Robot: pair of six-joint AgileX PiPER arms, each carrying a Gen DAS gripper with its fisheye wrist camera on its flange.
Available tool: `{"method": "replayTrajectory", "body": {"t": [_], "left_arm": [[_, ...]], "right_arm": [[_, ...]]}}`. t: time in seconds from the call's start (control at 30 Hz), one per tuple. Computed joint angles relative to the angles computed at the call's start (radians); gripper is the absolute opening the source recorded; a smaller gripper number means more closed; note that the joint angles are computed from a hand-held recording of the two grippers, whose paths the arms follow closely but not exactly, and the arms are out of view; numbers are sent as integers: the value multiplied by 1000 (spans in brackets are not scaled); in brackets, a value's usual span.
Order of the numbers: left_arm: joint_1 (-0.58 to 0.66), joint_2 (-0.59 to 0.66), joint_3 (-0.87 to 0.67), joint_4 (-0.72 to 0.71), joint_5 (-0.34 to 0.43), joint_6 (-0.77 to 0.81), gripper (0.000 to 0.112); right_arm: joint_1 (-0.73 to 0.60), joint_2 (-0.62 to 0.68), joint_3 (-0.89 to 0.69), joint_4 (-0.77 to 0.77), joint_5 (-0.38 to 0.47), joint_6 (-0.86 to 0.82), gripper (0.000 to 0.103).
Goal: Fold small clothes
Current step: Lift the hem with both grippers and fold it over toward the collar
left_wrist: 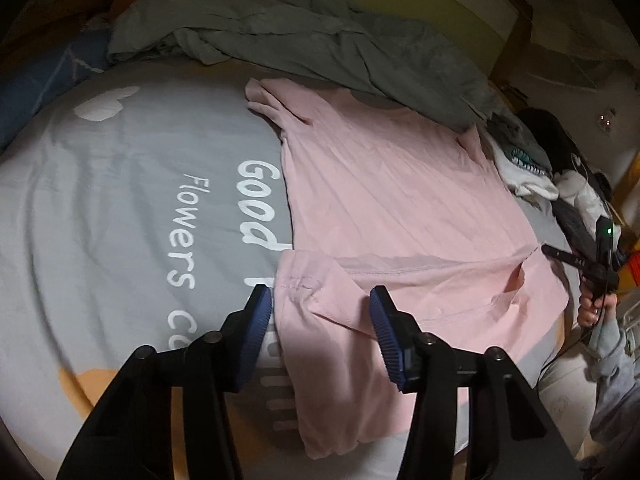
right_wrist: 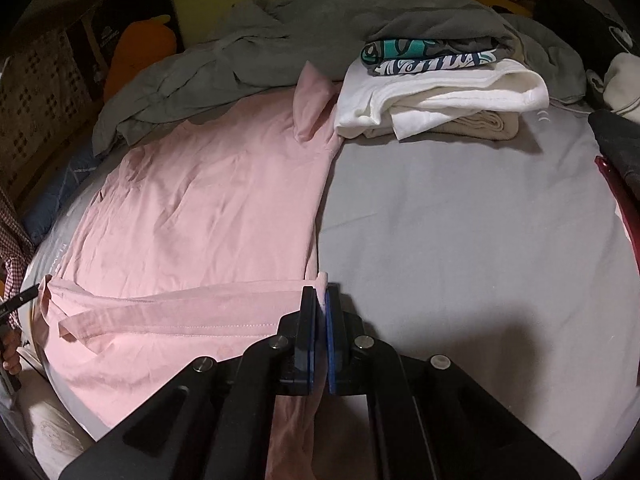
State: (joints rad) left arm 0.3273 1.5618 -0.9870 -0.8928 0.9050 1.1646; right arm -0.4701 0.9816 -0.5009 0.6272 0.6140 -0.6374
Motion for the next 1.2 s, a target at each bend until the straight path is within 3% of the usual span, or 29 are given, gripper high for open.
{"method": "replayTrajectory", "body": {"t": [0.1, 0.23, 0.3, 0.37, 0.5, 0.6, 0.63, 0.77, 0.8, 0.83, 0.87, 0.93, 1.07, 1.13, 1.2], "left_arm": [[-42, 23, -23, 31, -44, -39, 43], [-108, 53, -50, 98, -138, -89, 4], [-96, 33, -25, 49, -191, -64, 4], [-32, 37, -29, -62, -137, -10, 5], [49, 46, -35, -129, -113, 1, 12], [119, 88, -68, -170, 11, 29, 43], [125, 107, -90, -156, 49, 12, 61], [66, 147, -129, -78, 59, -64, 62], [44, 153, -133, -54, 48, -83, 55], [26, 158, -136, -35, 34, -91, 20], [9, 157, -135, -16, 20, -98, 4], [19, 106, -74, -90, -28, -20, 3], [76, 4, 6, -294, -23, 171, 3], [39, 30, -36, -250, -49, 113, 3], [-16, 71, -77, -189, -112, 35, 3]], "right_arm": [[-31, 2, 2, 41, 19, -48, 4], [-48, 3, 8, 78, 19, -87, 4], [-46, -2, 10, 76, 14, -85, 4], [-46, -8, 13, 76, 9, -81, 4], [-49, -4, 14, 70, 8, -81, 4], [-50, -1, 12, 68, 8, -83, 4], [-50, -1, 12, 68, 8, -83, 4], [-53, 1, 14, 82, 4, -93, 4], [-52, -2, 16, 83, 3, -92, 4], [-54, -4, 17, 89, 3, -95, 4], [-53, -9, 18, 90, 2, -93, 4], [-56, -25, 24, 97, -3, -96, 4], [-115, -186, 65, 195, -19, -176, 3], [-141, -202, 60, 221, -34, -187, 3], [-87, -121, 29, 152, -75, -111, 3]]}}
